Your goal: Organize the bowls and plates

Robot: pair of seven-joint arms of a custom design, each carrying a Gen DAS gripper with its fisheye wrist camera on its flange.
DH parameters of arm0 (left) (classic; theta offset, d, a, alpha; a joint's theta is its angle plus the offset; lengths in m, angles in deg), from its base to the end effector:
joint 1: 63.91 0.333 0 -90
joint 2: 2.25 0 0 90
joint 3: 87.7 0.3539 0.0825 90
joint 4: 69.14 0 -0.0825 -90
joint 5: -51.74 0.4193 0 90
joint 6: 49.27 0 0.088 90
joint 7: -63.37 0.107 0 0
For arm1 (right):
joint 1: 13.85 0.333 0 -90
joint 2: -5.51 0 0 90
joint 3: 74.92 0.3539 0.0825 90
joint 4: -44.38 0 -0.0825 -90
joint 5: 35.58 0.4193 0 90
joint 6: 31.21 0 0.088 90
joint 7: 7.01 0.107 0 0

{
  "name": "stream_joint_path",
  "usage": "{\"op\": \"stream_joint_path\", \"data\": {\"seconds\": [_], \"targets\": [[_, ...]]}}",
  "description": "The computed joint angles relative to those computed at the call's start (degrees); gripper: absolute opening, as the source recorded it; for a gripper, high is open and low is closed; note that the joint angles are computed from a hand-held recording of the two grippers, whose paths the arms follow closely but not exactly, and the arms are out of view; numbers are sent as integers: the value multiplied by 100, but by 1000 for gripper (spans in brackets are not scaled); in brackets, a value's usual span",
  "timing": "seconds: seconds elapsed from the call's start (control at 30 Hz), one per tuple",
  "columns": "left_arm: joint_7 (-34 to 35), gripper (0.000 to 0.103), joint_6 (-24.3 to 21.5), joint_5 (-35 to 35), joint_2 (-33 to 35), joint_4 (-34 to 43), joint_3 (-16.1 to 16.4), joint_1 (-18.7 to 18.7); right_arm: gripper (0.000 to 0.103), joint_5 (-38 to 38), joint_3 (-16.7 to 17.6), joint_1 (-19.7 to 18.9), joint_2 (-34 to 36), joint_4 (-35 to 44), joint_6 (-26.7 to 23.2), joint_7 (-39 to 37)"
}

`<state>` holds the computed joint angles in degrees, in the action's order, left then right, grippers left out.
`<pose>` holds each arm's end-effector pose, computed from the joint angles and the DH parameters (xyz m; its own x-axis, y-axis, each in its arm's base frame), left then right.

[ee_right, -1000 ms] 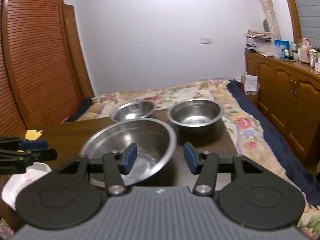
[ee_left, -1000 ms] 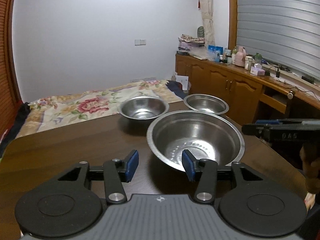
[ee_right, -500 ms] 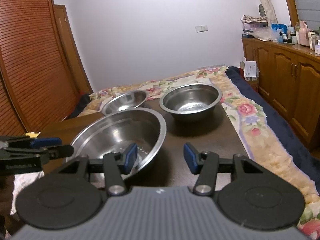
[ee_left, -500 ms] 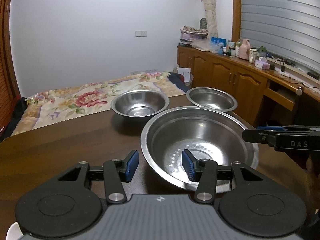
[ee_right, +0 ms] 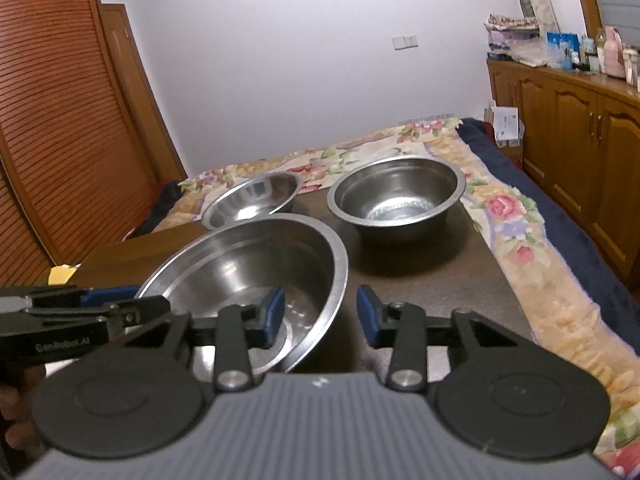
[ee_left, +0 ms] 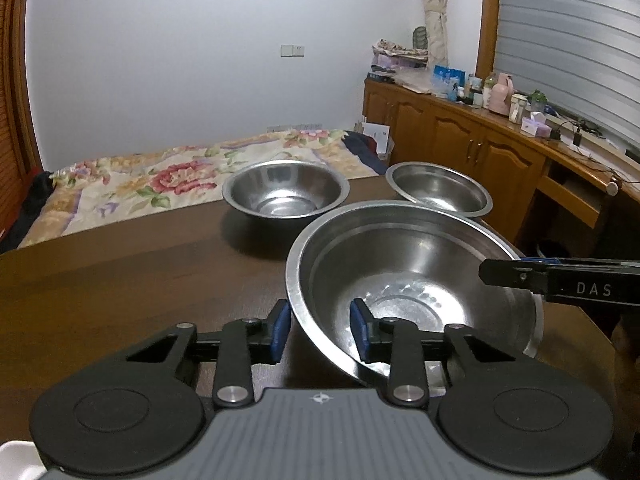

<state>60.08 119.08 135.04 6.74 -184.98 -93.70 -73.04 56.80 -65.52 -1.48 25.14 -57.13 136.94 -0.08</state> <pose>0.5950 -0.2247 0.4357 0.0037 -0.9991 0.0413 -0.5816 -0.0357 -0.8127 0.6789 0.1894 0.4259 0.4304 -0.8529 -0.2954 -0.5663 -0.0004 -0.8242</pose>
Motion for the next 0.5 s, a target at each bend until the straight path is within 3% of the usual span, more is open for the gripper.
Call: {"op": "stream_joint_path", "data": {"seconds": [0.3,0.5], "targets": [[13,28,58,-10,-1,-23,7,-1,22,-34,4,-71,-30,-81,-276,145],[-301,23,103,145,-156,-150,8,19,20,116,-17,-65,-98,-150,-348,63]]}}
